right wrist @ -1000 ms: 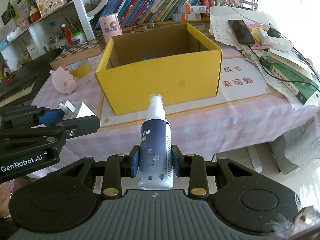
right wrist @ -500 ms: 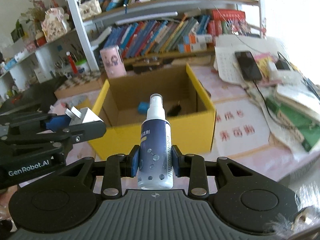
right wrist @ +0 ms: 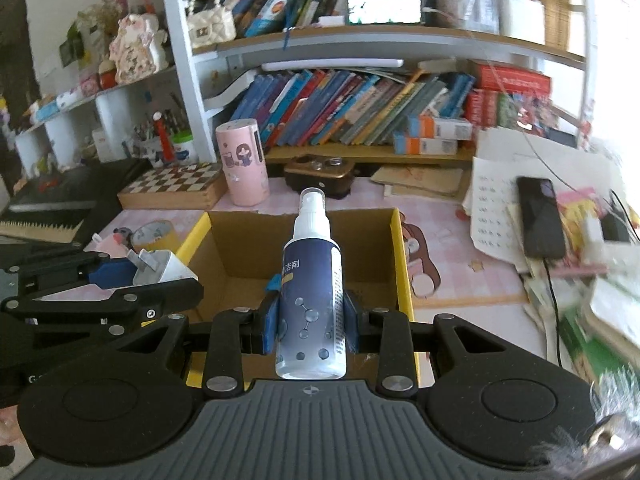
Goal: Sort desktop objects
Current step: 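Carry the spray bottle and white plug over the yellow box with both grippers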
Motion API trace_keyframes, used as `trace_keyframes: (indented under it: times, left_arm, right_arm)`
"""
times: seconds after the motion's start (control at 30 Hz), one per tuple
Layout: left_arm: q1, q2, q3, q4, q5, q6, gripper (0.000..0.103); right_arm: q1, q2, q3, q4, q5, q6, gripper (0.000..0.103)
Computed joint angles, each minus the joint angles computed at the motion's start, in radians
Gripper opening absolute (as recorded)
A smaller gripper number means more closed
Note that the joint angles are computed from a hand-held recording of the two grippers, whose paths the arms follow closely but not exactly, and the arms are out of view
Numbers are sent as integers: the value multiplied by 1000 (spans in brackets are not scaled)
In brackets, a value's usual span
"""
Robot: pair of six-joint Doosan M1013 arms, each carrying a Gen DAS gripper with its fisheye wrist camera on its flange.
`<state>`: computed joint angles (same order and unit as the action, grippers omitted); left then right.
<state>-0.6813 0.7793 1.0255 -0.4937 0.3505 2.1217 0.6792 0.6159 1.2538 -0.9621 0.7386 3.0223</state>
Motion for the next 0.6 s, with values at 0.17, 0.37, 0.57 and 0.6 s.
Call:
trace_keyframes:
  times: [0.17,0.37,0.57,0.6]
  left_arm:
    - [-10,50,-82,194,48,-205,29]
    - [-20,116,-185,378,149,-362,29]
    - [-30,179,-292,530,292,-445,29]
    - [-31,185,-302,544,311,-444,29]
  right_arm:
    - [-48,30,-43,152,-51,-223,30]
    - [-91,92,-127,377,-19,-572,30]
    - [-120,150,-212,573,71,-929,30]
    - [-123,159,-227,601,90,-986,30]
